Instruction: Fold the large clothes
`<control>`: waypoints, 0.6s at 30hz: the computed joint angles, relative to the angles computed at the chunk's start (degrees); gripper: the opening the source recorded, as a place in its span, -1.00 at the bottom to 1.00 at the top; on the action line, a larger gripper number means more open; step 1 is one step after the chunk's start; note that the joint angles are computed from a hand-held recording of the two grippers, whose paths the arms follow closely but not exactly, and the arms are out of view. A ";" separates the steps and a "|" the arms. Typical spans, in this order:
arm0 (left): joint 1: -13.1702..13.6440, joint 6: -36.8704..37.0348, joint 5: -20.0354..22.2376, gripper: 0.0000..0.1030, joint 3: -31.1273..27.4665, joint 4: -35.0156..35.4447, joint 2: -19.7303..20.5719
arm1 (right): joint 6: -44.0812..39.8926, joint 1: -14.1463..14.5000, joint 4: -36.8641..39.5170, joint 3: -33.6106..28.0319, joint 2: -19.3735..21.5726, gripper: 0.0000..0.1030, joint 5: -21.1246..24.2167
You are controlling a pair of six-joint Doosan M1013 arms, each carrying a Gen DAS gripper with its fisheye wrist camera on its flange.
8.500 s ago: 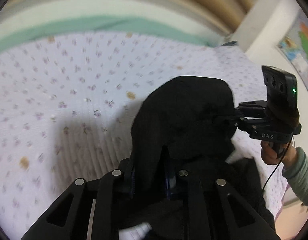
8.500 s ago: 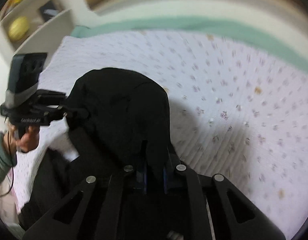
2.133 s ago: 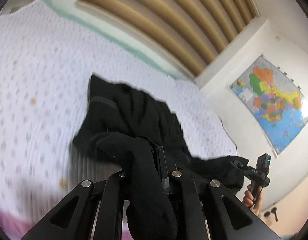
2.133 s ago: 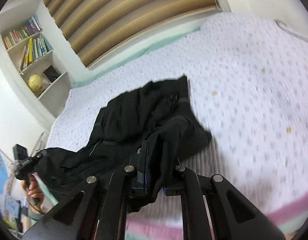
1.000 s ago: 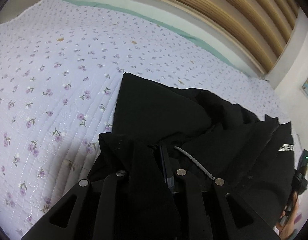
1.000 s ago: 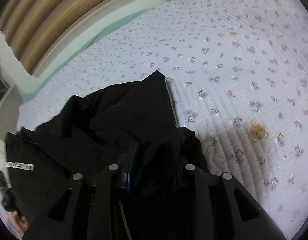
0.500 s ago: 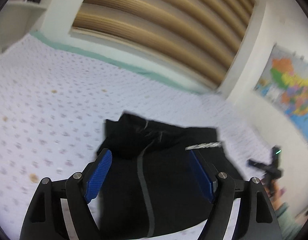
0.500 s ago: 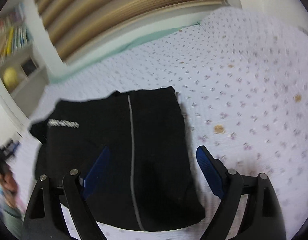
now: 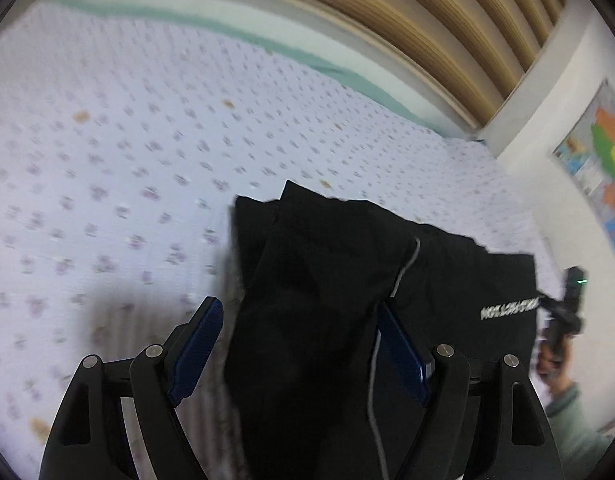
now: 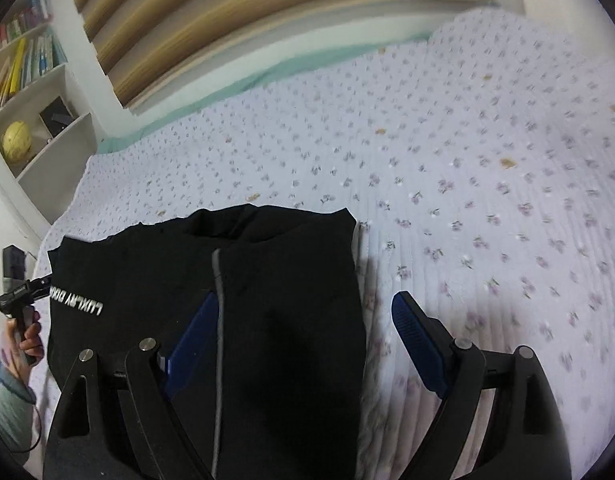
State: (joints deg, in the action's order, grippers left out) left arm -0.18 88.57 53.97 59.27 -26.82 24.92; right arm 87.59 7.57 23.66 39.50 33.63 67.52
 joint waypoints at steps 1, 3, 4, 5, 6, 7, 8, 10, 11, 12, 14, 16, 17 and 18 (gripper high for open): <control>0.36 1.29 1.81 0.56 -1.31 -2.45 1.02 | 0.29 -0.12 0.27 -2.44 1.49 0.75 2.57; 0.48 1.81 4.65 0.56 -3.45 -4.06 2.51 | 1.18 -0.14 0.31 -9.70 5.91 0.75 9.82; 0.29 0.64 6.35 0.56 -4.98 -3.24 3.46 | 1.71 -0.06 0.06 -12.49 7.53 0.75 12.40; 0.23 -0.05 7.49 0.56 -5.97 -2.92 4.07 | 2.88 0.03 -0.19 -17.18 10.28 0.75 16.53; 0.22 -0.78 8.97 0.56 -7.16 -3.27 4.92 | 3.69 -0.01 0.52 -20.04 12.01 0.73 18.91; 0.07 -2.07 9.88 0.56 -8.04 -2.79 5.56 | 4.36 -0.06 1.58 -21.96 13.25 0.47 20.40; -0.34 -3.67 9.96 0.43 -8.51 -0.57 5.72 | 4.04 0.24 0.99 -22.65 13.61 0.21 20.56; -1.36 -6.04 10.75 -0.18 -9.84 4.36 5.88 | 2.59 1.38 -3.78 -21.57 12.44 -0.25 18.98; -1.66 -7.07 11.71 -0.37 -10.60 5.66 5.99 | 2.15 1.94 -6.24 -19.47 10.95 -0.36 16.96; -2.05 -7.86 11.93 -0.60 -10.89 7.14 5.72 | 1.22 2.54 -8.39 -17.03 9.11 -0.52 14.82; -2.79 -8.42 11.64 -0.72 -10.96 9.31 4.88 | 0.21 3.66 -12.49 -14.39 6.75 -0.66 12.67; -3.81 -9.73 12.36 -0.79 -11.61 13.31 4.21 | -0.70 4.66 -15.76 -14.08 5.51 -0.75 12.40; -4.07 -10.19 12.26 -0.80 -11.84 14.47 3.64 | -1.12 5.37 -18.18 -14.64 4.95 -0.76 12.13; -4.12 -10.71 12.17 -0.81 -12.07 15.09 3.16 | -1.33 5.77 -19.63 -15.79 4.86 -0.78 12.19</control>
